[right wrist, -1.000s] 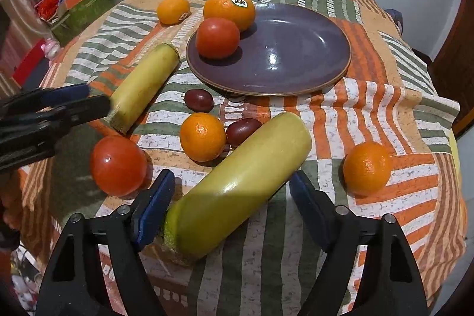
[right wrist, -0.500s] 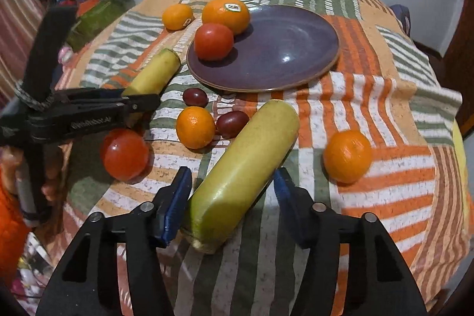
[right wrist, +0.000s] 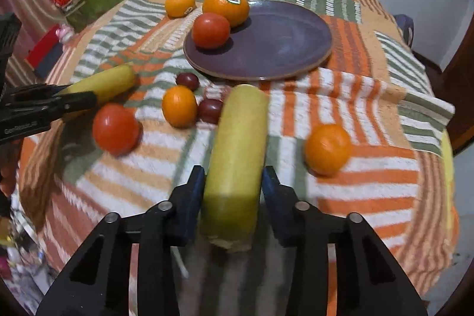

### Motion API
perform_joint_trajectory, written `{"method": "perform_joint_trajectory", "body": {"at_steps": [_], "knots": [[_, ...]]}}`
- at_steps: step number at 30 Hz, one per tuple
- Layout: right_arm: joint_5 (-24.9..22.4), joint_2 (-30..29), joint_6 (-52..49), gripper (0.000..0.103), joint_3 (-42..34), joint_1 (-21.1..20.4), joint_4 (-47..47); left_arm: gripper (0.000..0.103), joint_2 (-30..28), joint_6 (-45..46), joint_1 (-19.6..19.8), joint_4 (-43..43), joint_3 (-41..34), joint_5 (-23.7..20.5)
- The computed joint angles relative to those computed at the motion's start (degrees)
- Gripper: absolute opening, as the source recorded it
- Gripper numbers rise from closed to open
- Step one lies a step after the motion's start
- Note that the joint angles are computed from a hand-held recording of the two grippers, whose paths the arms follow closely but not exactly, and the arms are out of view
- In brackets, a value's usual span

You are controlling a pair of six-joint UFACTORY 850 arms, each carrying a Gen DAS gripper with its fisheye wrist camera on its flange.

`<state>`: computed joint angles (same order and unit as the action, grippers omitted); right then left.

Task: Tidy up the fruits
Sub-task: 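Grasp a yellow squash with the left gripper while the right gripper grasps the pale green squash, then carry the yellow squash with the left gripper while the right gripper carries the green squash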

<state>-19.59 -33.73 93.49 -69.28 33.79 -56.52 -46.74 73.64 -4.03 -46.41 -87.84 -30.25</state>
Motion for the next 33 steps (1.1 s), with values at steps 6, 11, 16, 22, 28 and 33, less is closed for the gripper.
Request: {"method": "perform_joint_trajectory", "body": {"at_steps": [6,11,16,22,28,33], "knots": [[-0.64,2.27,-3.33,0.033,2.61,0.9,0.81,0.038,4.54,5.39,0.98,-2.96,7.14,1.03],[0.66,1.83,-7.68,0.034,2.05,0.12,2.92,0.039,4.88,3.33,-0.31,0.38,8.36,4.38],[1.38,-0.26,-12.07,0.035,-0.02,-0.64,5.76,0.039,3.07,-0.51,-1.23,3.39,5.63,4.12],[3.5,-1.82,-11.9,0.036,-1.82,-2.01,5.62,0.039,-0.34,-5.69,-1.87,7.21,1.59,2.45],[4.43,-2.38,-7.86,0.035,-2.13,-2.31,1.53,0.038,-1.2,-4.82,-1.33,4.57,0.39,1.09],[5.04,0.16,5.2,0.035,0.27,-2.28,-10.82,0.038,0.15,-3.54,-0.86,2.23,0.96,2.26]]}}
